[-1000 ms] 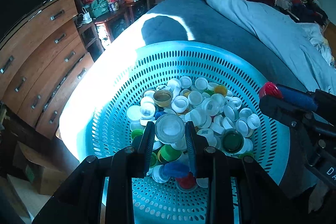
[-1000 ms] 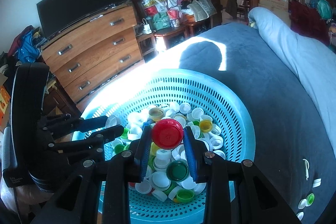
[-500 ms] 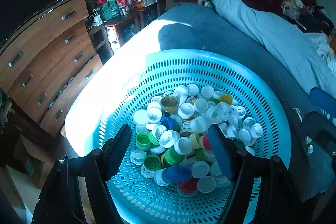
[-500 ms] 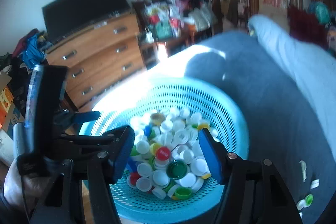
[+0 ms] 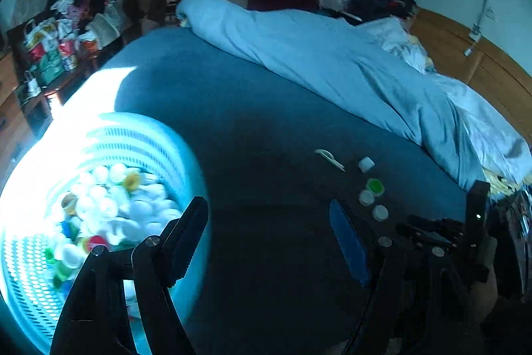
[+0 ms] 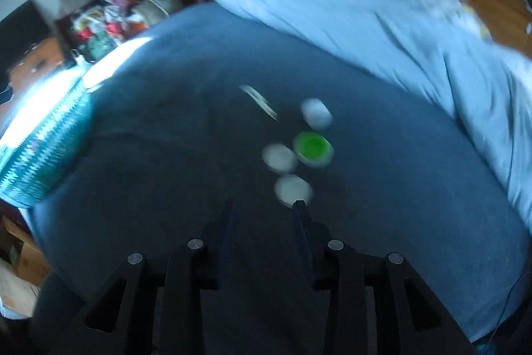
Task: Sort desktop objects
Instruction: 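Grasp a white cap with the right tool while the left tool grasps a translucent cap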
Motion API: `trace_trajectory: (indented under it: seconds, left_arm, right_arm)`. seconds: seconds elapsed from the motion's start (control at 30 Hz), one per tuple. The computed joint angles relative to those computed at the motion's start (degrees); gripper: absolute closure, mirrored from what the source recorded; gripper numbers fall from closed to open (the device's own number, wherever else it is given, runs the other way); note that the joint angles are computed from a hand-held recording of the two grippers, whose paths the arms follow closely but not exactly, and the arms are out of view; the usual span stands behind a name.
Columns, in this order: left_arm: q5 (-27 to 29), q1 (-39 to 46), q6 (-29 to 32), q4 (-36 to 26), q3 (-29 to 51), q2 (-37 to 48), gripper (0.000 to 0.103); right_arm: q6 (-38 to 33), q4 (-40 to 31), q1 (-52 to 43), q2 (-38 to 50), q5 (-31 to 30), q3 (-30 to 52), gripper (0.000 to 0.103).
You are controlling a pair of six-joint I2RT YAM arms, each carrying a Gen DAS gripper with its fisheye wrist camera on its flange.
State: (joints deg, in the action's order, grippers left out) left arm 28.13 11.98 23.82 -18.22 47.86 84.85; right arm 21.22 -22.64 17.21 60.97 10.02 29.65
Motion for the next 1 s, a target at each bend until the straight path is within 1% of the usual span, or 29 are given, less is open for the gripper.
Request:
trace_trajectory:
  seconds: [0.07,0.13,0.23,0.3,0.33,0.4,0.43,0.53,0.6,0.67,0.77,0.83,0.87,0.9,0.93,0.97,1.0]
  left_arm:
    - [-0.69,-5.17,-1.45,2.09,0.09,4.76,0.033]
    - [-2.31,-9.6,-3.38,3.68,1.28,10.18,0.033]
    - [-3.94,-15.05,-6.02,7.87,1.83,15.82,0.033]
    - [-4.99,-17.75,-7.01,11.6,2.2,18.79,0.033]
    - [-4.96,-18.99,-7.19,13.69,3.0,20.98,0.033]
    - [-5.18,-21.32,-6.82,16.28,5.1,25.44,0.033]
    - [-4.65,-22.44,-6.35,16.88,6.77,28.03,0.033]
    - [-4.07,-25.74,-4.43,18.74,10.74,34.82,0.033]
    - [-4.31,-27.84,-3.51,18.61,13.68,38.69,0.033]
    - [-4.22,-29.52,-2.67,18.54,15.86,41.4,0.033]
    - [-6.61,-31.83,-1.2,19.62,17.24,43.19,0.033]
    - [-7.15,-32.85,-1.39,19.24,18.33,44.01,0.034]
    - [-7.1,-33.09,-1.04,18.77,18.89,44.26,0.038]
    - [-7.76,-33.51,-0.72,18.66,19.11,44.32,0.061]
    - [-8.13,-33.76,-0.44,18.76,19.07,44.55,0.076]
    - [-7.32,-33.7,-0.52,17.98,19.33,44.38,0.078]
    - [-6.74,-33.42,-0.77,17.57,18.99,43.88,0.078]
  right_arm:
    - [-4.14,5.27,-5.69,3.41,-5.03,-1.27,0.066]
    - [-7.61,11.33,-9.44,7.35,-8.53,-2.3,0.066]
    - [-9.9,18.25,-11.65,14.32,-13.4,-2.12,0.066]
    - [-10.19,20.84,-9.91,16.05,-11.88,-2.65,0.067]
    - [-10.43,21.39,-10.95,15.49,-13.05,-3.29,0.071]
    - [-9.72,20.57,-13.05,13.56,-15.27,-3.69,0.071]
    - [-9.01,19.96,-13.97,10.82,-15.67,-4.99,0.071]
    - [-7.67,17.16,-19.42,1.66,-20.2,-10.07,0.071]
    - [-7.63,16.11,-23.24,-1.06,-23.86,-11.45,0.071]
    - [-7.16,17.97,-24.11,0.08,-24.99,-11.06,0.071]
    - [-5.87,21.17,-24.96,4.69,-26.36,-10.7,0.071]
    - [-6.33,21.87,-25.45,5.05,-27.14,-10.76,0.071]
    - [-7.26,21.56,-26.85,4.2,-28.19,-11.47,0.07]
    - [-7.14,21.76,-26.89,4.25,-28.24,-11.46,0.07]
    - [-7.07,21.82,-26.83,4.15,-28.15,-11.48,0.07]
    - [-7.26,21.98,-27.12,4.11,-28.18,-11.56,0.07]
    - [-7.17,21.84,-27.02,3.88,-27.91,-11.43,0.071]
